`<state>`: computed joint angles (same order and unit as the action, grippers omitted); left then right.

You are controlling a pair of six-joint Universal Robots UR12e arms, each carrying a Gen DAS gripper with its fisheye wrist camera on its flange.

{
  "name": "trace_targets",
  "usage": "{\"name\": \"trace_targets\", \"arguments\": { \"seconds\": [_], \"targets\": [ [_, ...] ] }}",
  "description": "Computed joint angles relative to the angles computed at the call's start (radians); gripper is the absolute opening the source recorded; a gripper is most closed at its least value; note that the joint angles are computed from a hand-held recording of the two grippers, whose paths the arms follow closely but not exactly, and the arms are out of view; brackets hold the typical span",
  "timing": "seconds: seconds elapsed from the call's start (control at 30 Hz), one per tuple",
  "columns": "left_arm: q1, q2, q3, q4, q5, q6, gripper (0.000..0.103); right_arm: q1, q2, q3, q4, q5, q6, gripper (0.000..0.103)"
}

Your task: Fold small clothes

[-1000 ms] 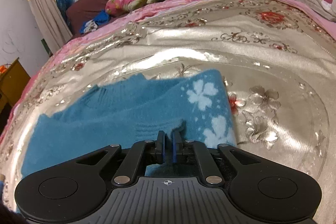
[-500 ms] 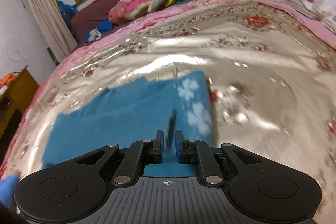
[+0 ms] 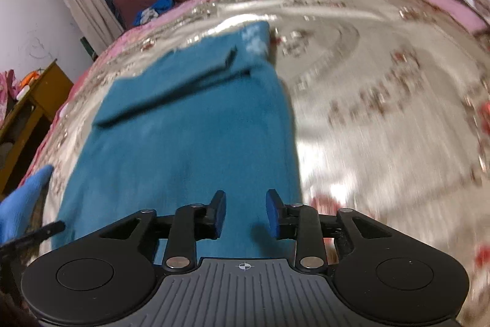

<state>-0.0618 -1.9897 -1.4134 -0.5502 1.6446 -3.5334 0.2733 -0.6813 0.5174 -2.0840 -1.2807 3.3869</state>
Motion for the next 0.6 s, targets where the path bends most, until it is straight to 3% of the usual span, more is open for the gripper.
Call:
{"name": "trace_targets", "arguments": {
  "seconds": [0.17,0.3,0.6],
  "targets": [
    [0.004,0.026,-0.041,0.009,-0.030,-0.025,0.053,-0.002,-0.081,0.157,-0.040,0.026,0.006,0.036],
    [0.011,0.031,-0.048,0.021,-0.083,-0.042,0.053,0.000,-0.094,0.195,-0.052,0.035,0.022,0.036],
    [0.013,0.007,-0.014,0.026,-0.129,-0.065,0.053,-0.018,-0.112,0.257,-0.104,0.074,0.097,0.039]
  ]
}}
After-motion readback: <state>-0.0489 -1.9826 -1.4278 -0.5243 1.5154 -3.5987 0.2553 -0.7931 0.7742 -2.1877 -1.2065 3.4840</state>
